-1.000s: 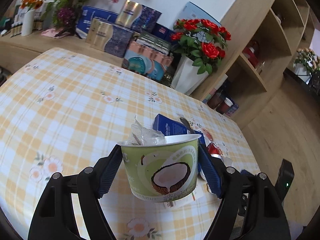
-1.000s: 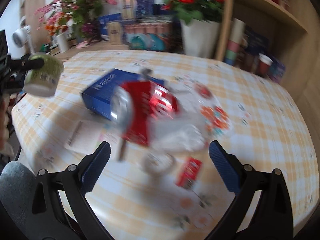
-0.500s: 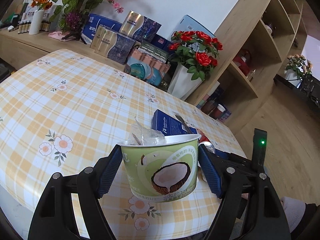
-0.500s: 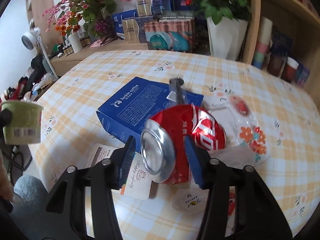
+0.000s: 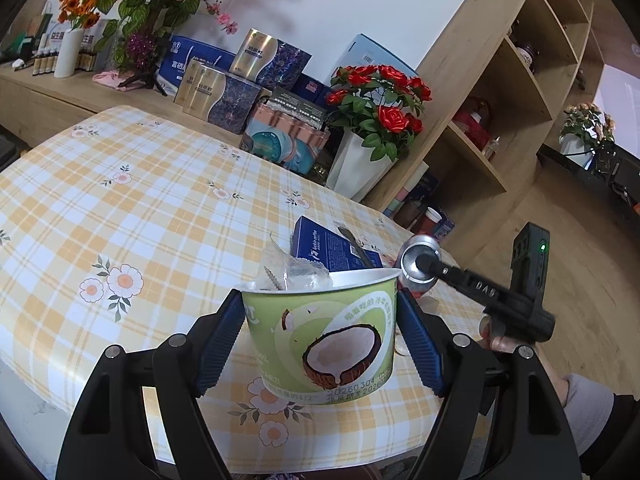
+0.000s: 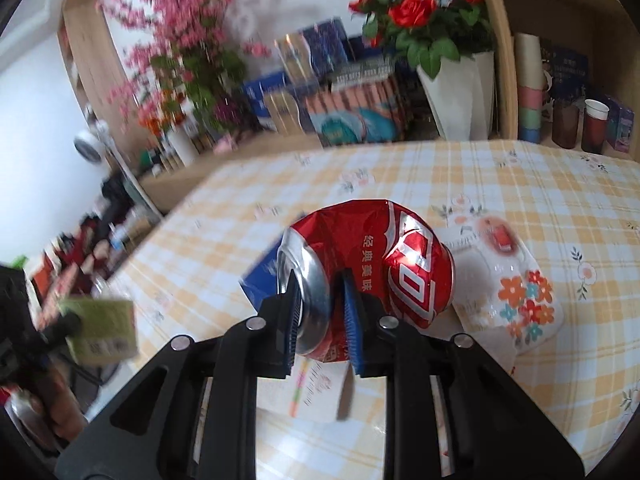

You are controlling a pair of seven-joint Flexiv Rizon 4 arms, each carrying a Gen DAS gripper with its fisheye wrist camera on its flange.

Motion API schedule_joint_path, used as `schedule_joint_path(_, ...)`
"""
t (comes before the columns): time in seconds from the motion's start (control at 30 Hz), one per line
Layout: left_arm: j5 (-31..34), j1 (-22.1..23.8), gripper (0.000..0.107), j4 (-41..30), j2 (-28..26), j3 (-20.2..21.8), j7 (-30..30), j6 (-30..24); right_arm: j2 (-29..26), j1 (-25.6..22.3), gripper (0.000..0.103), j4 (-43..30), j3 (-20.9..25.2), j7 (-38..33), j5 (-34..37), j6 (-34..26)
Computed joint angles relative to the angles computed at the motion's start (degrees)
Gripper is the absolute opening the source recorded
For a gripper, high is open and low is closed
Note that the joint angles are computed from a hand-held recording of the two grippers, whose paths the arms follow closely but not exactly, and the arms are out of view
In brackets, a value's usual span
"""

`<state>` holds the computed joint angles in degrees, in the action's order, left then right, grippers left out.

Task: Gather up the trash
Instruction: 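Grasp the crushed red Coca-Cola can with the right tool while the left tool holds the cup, then drop the red can into the brown bin with the right tool while the left holds the cup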

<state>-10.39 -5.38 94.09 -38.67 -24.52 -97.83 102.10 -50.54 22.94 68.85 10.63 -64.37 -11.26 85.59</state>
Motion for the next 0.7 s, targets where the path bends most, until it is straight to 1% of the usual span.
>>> schedule_joint_path(0.17,0.48,-0.43,0.074,1.17,1.72,0.03,0.08,0.26,3.36,1.99,0.023,4.15,-3.7,2.72,0.02,4.4)
schedule_joint_path(0.23,0.76,-0.63,0.074,2.05,2.69,0.0,0.06,0.57,5.17,3.31,0.023,6.99,-5.69,3.85,-0.49,6.41)
schedule_joint_path(0.27,0.92,-0.52,0.074,2.51,3.09,-0.26,0.0,0.67,6.59,4.57,0.023,9.34,-7.43,4.56,-0.74,7.95)
schedule_joint_path(0.4,1.5,0.17,0.074,4.89,5.04,-1.57,-0.67,1.17,10.8,8.1,0.023,16.62,-11.85,6.64,-1.35,12.07)
schedule_joint_path(0.57,2.52,1.12,0.074,8.01,7.64,-3.27,-2.06,1.92,16.13,16.07,0.023,26.96,-20.12,8.16,0.52,17.01)
schedule_joint_path(0.63,3.06,1.18,0.074,9.02,8.61,-3.58,-2.56,2.12,17.74,18.41,0.023,30.08,-21.86,7.62,1.62,17.99)
schedule_joint_path(0.7,3.49,0.89,0.074,9.89,9.55,-3.56,-3.0,2.23,19.5,22.35,0.023,33.69,-25.11,6.54,3.14,18.75)
